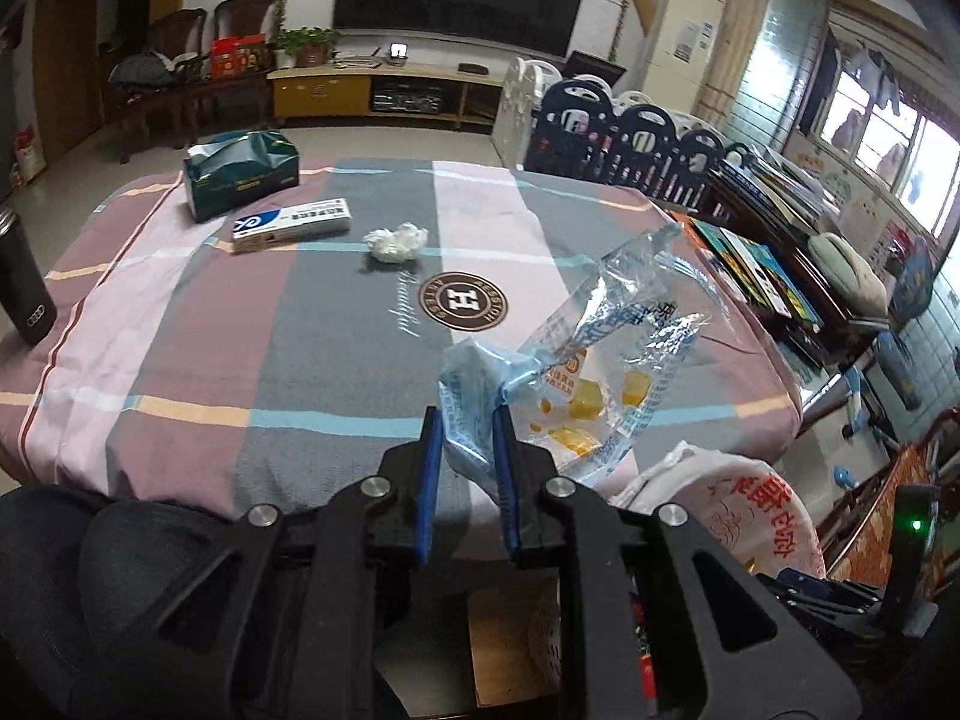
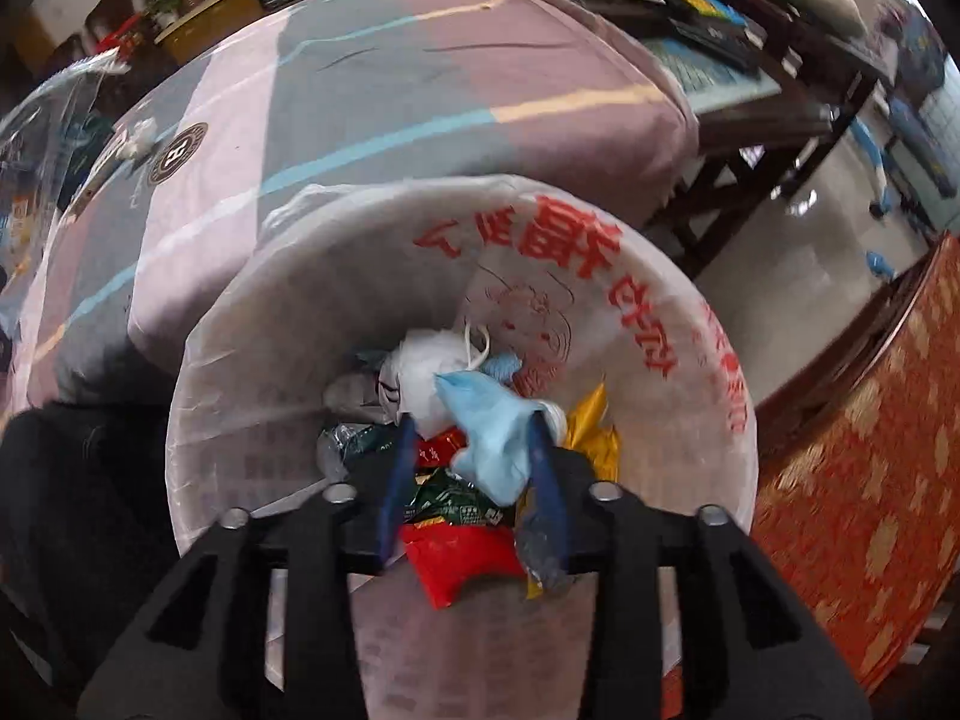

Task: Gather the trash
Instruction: 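Carry the blue mask over the bin and open the right tool, then open the left tool over the bin to drop the plastic bag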

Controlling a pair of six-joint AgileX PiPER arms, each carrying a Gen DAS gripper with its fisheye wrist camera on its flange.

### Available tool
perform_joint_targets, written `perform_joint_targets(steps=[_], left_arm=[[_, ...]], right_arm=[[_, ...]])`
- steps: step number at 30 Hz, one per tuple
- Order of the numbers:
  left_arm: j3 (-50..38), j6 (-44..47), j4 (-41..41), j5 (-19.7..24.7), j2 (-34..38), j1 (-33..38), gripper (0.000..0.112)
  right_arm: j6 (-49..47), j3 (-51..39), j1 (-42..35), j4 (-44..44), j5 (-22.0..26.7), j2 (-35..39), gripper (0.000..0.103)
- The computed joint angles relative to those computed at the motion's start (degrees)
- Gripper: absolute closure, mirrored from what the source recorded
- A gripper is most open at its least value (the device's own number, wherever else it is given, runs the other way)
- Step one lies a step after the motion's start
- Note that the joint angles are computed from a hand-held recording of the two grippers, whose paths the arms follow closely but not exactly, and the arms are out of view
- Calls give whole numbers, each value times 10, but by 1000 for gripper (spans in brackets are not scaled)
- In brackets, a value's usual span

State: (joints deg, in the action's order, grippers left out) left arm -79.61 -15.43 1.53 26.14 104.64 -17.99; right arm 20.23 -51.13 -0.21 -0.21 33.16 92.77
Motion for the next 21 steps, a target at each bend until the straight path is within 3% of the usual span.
perform_joint_targets(steps=[2,4,6,12,13,14,16,21], left_arm=[[-8,45,-35,9,12,-6,94],[-24,108,-87,30,30,-11,94],[-42,176,-139,61,53,-22,94],[-107,366,-286,174,132,-58,91],[-110,377,-291,180,139,-66,83],[-116,398,-306,193,148,-69,64],[-118,414,-318,206,156,-68,41],[-141,387,-309,187,156,-12,35]], right_arm=[[62,40,-29,-9,-49,-48,47],[176,56,-49,-78,-71,-89,37],[242,59,-71,-116,-75,-119,35],[316,55,-79,-187,-62,-153,35],[331,56,-77,-200,-65,-153,35],[340,61,-77,-210,-70,-154,35],[341,55,-71,-211,-68,-145,35],[310,32,-60,-165,-82,-105,35]])
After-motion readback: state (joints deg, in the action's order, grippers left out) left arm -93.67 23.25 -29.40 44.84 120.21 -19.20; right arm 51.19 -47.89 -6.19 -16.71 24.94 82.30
